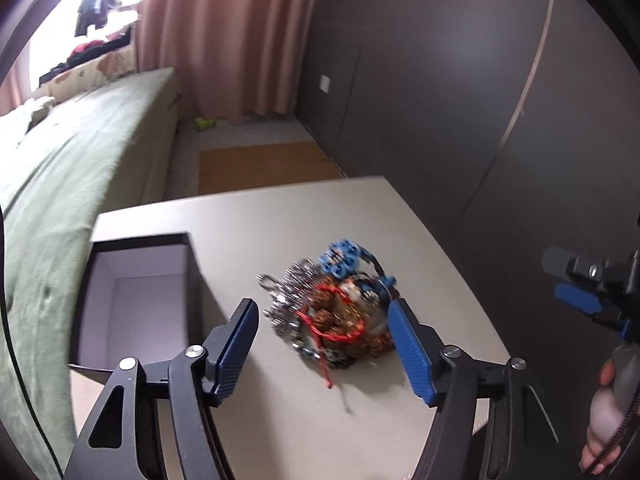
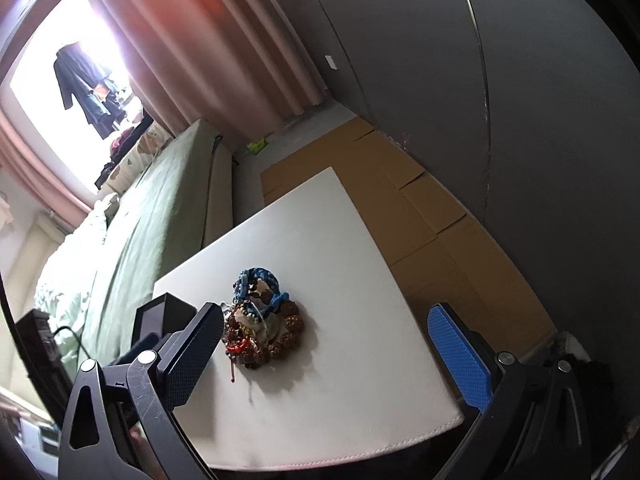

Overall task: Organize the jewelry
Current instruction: 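Reach the left gripper into the jewelry pile and pinch the red beaded string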

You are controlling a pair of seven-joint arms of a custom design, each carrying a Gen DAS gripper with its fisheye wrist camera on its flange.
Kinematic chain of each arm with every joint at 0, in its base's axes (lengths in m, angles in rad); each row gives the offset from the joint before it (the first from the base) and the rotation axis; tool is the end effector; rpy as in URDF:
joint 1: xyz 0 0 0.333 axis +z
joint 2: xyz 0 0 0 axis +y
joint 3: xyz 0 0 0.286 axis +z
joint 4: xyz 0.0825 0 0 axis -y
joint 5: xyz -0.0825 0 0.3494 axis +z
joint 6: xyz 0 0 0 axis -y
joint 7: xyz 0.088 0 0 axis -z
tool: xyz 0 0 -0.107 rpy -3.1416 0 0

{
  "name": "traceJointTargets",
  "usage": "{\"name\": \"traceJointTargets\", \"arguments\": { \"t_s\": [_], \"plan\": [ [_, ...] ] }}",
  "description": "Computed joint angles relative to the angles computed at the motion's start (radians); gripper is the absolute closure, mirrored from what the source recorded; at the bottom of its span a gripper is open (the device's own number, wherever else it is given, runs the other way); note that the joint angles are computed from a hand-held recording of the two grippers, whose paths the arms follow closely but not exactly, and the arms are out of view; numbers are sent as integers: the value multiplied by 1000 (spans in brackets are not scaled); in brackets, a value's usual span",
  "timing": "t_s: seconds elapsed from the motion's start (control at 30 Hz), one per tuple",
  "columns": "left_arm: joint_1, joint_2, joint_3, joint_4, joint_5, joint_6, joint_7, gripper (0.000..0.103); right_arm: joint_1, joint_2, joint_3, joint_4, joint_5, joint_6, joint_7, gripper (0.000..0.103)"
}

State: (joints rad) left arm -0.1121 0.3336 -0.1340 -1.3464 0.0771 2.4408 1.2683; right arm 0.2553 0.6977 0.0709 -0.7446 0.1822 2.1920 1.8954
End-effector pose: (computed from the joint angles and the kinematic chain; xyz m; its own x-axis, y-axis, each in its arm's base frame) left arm 0.6487 -0.1455 0.6049 -0.0262 -0.9843 0.1745 -0.7361 -0.0991 -0.6696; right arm 0.6874 0.2136 0.6089 0.0669 -0.9026 -0.4253 -0.8021 0.2049 -0.5609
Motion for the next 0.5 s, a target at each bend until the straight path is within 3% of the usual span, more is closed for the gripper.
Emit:
{"name": "traceJointTargets", "arguments": {
  "t_s": [0.13, 0.27, 0.4, 0.5],
  "plan": [
    [-21, 48, -4, 55, 27, -52, 38, 38, -8, -1, 0, -7, 8, -8, 10, 0],
    [-38, 100, -2, 109, 46, -79, 57, 55, -18, -17, 5, -32, 22, 3, 14, 0],
    [-52, 138, -1, 145, 57, -85, 81, 57, -25, -33, 9, -56, 33, 8, 3, 0],
    [-58, 160, -3, 168, 53, -93, 99, 70, -28, -34, 11, -60, 40, 1, 0, 0]
  ]
}}
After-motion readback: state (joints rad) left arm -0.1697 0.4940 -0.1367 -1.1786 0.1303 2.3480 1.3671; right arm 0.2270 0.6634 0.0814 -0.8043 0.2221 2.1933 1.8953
